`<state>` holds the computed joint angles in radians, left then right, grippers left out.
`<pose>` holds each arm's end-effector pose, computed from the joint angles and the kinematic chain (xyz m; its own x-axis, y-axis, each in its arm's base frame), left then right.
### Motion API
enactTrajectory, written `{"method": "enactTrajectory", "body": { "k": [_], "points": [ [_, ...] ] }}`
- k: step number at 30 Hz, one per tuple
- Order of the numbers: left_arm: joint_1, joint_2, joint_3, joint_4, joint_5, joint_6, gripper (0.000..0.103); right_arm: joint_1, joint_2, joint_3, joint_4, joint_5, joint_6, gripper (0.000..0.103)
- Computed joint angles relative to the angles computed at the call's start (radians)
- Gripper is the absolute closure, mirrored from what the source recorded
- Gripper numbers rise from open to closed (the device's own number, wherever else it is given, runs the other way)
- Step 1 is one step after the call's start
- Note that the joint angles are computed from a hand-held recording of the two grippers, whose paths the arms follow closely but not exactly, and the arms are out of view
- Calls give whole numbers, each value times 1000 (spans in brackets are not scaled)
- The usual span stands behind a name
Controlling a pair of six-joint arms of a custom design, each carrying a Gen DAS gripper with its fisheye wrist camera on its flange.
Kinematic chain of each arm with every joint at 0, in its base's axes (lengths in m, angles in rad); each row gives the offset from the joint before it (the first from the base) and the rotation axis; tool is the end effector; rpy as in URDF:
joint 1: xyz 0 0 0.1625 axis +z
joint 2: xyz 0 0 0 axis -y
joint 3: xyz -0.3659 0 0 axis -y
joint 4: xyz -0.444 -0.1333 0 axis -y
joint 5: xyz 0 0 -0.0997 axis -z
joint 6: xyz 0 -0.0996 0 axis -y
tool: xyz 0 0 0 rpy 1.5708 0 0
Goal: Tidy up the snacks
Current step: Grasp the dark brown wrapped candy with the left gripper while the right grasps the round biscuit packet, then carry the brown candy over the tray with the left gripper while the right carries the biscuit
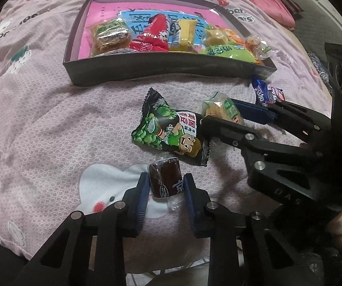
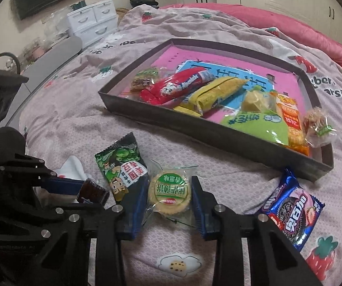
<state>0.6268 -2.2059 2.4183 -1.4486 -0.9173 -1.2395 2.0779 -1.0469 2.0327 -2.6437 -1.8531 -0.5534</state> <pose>-0.1172 -0.3243 0.2560 -0.8223 -0.2766 -0.4973 -0.0386 0.8990 -0.4362 0.3525 -0.4172 0.0225 -0.4700 -0.8365 0.2818 -0.8590 0.5069 0.0718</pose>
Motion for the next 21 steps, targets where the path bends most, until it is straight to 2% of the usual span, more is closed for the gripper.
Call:
{"method": "enactTrajectory", "body": {
  "k": [9,21],
  "points": [
    [-11,-16,1,-1,20,-6,76,-13,-35,9,-27,29,30,68],
    [-84,-47,-12,73,87,-53,76,-29,-76,18,-75,85,64,68]
  ]
}}
